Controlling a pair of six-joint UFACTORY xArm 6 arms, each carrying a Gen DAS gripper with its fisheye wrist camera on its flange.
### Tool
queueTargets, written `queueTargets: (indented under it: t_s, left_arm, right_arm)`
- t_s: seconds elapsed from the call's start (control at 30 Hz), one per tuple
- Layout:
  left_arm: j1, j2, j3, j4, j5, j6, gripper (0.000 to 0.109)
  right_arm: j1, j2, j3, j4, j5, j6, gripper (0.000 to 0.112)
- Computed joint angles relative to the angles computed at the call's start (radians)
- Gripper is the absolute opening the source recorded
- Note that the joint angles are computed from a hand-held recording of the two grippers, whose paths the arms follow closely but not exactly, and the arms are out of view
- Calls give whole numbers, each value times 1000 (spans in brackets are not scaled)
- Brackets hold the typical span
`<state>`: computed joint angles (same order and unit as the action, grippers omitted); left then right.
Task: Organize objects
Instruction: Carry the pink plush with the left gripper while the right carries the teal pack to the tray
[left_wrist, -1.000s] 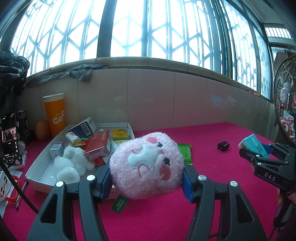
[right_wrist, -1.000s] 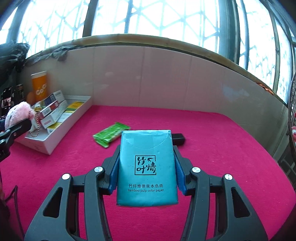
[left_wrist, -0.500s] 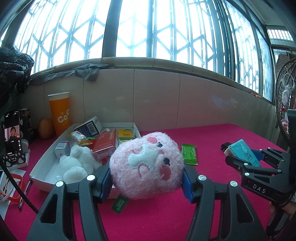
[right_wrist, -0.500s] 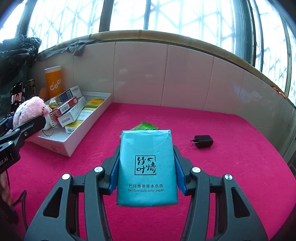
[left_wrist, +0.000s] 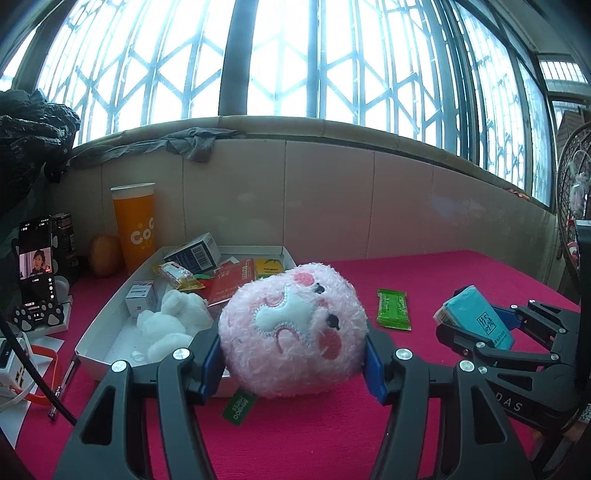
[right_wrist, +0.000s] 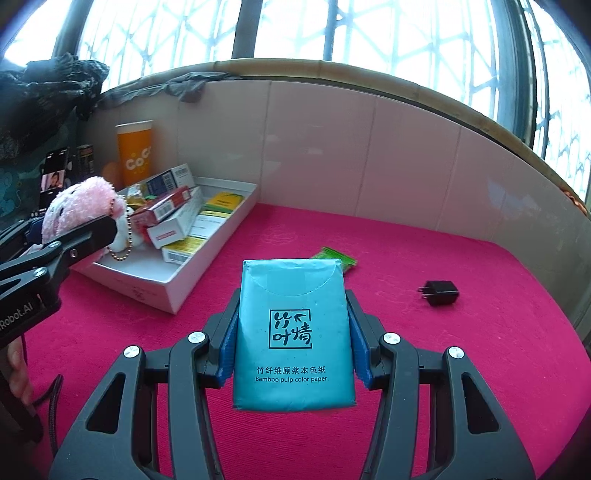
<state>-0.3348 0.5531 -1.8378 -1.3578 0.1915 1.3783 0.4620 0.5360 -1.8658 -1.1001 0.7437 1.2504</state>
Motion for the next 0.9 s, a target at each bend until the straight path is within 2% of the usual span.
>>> queueTargets:
  t_s: [0.63,0.9]
  left_arm:
    - [24,12,-16,12,-1,-7,62]
    - [40,27,-32,58,5,-70,62]
  right_arm:
    - [22,130,-179,103,-11,-133,50]
    - [29,163,-227,127,-16,-165,50]
